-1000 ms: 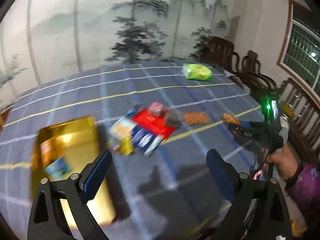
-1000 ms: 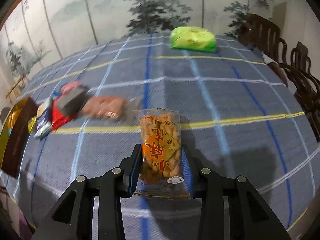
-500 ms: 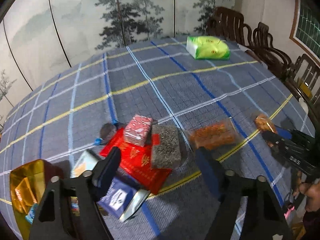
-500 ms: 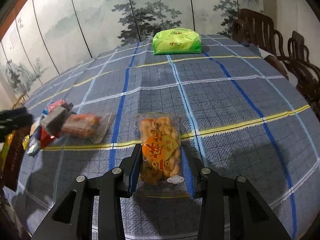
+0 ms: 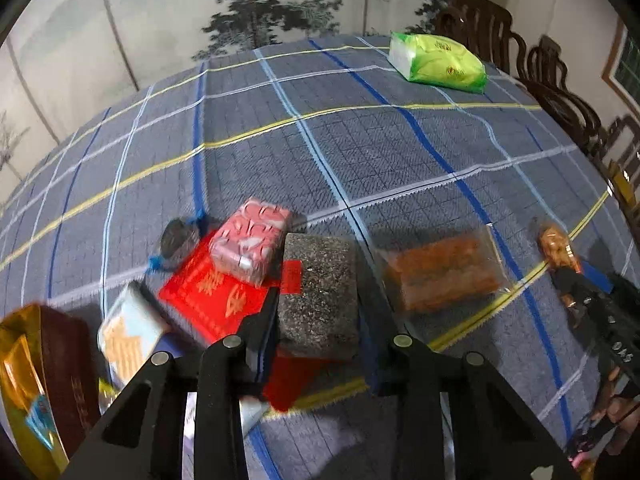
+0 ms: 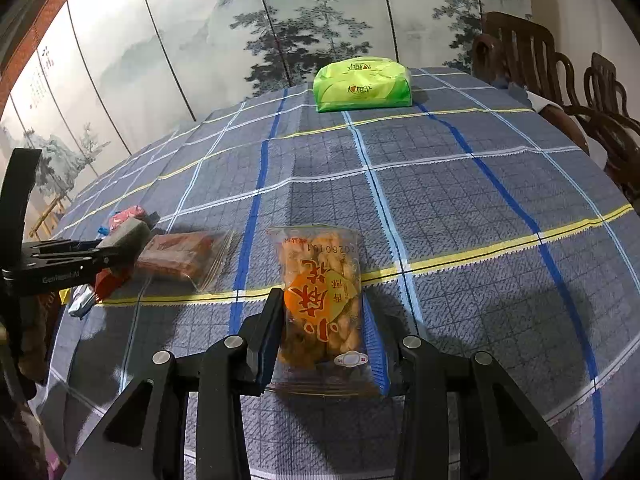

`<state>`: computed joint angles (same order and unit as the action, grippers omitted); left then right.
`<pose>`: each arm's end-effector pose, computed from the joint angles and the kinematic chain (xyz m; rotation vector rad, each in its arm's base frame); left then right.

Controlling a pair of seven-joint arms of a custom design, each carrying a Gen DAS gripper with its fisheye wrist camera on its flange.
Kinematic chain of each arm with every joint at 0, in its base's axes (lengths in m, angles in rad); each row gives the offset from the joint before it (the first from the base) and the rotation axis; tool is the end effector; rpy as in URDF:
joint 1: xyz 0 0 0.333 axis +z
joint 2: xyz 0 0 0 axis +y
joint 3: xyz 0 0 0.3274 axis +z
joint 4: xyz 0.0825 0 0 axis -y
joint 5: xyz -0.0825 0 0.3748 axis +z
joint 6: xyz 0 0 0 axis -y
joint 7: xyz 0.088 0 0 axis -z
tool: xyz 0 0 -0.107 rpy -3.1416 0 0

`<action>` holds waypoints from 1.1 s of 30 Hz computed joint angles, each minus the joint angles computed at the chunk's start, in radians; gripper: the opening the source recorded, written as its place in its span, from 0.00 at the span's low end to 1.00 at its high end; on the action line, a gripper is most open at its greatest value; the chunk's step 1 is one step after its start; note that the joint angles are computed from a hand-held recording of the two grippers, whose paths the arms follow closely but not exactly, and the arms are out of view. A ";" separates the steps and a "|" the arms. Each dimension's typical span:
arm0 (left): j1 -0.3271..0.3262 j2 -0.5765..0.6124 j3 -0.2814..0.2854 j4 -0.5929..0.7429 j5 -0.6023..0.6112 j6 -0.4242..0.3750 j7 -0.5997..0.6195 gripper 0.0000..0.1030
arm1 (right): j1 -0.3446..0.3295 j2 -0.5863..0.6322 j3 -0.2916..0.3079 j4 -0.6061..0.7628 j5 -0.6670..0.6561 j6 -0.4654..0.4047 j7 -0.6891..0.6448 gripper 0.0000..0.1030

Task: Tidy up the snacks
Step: 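Grasp the grey square cake with the left gripper, then carry the grey cake over the gold tin and release it with the left gripper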

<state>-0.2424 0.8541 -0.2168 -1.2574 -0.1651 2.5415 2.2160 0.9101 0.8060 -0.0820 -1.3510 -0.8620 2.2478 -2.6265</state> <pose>0.7310 -0.2986 0.3122 -0.9790 2.7147 -0.7170 0.5147 0.5517 0.2738 -1.0715 2.2863 -0.7059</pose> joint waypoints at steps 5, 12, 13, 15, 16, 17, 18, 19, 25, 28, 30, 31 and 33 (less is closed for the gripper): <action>0.159 -0.182 -0.126 -0.272 -0.181 0.069 0.158 0.30 | -0.002 0.000 0.002 0.000 0.003 -0.004 -0.009 0.38; 0.276 -0.390 -0.154 -0.523 -0.428 0.087 0.360 0.30 | -0.005 0.021 0.007 0.042 0.031 -0.043 -0.061 0.38; 0.284 -0.416 -0.151 -0.553 -0.460 0.101 0.393 0.30 | -0.005 0.025 0.008 0.050 0.036 -0.050 -0.069 0.38; 0.289 -0.451 -0.140 -0.594 -0.514 0.127 0.442 0.30 | -0.005 0.040 0.010 0.077 0.051 -0.072 -0.096 0.38; 0.292 -0.467 -0.135 -0.610 -0.542 0.135 0.467 0.30 | -0.005 0.045 0.010 0.087 0.058 -0.081 -0.107 0.38; 0.291 -0.477 -0.127 -0.619 -0.560 0.135 0.484 0.30 | -0.004 0.051 0.011 0.100 0.066 -0.091 -0.120 0.38; 0.293 -0.491 -0.121 -0.633 -0.583 0.143 0.508 0.30 | -0.004 0.057 0.011 0.110 0.072 -0.100 -0.131 0.38; 0.291 -0.501 -0.114 -0.645 -0.602 0.153 0.526 0.30 | -0.003 0.062 0.010 0.120 0.079 -0.108 -0.142 0.38; 0.296 -0.526 -0.086 -0.659 -0.703 0.187 0.624 0.30 | 0.004 0.088 0.005 0.170 0.111 -0.153 -0.191 0.38; 0.301 -0.524 -0.071 -0.646 -0.732 0.185 0.640 0.30 | 0.006 0.092 0.002 0.176 0.117 -0.157 -0.198 0.38; 0.306 -0.521 -0.065 -0.639 -0.748 0.191 0.655 0.30 | 0.008 0.093 0.001 0.178 0.120 -0.161 -0.203 0.38; 0.307 -0.520 -0.062 -0.637 -0.753 0.195 0.660 0.30 | 0.009 0.090 -0.001 0.175 0.120 -0.160 -0.200 0.39; 0.312 -0.512 -0.054 -0.628 -0.754 0.200 0.665 0.30 | 0.009 0.095 0.000 0.183 0.123 -0.166 -0.207 0.39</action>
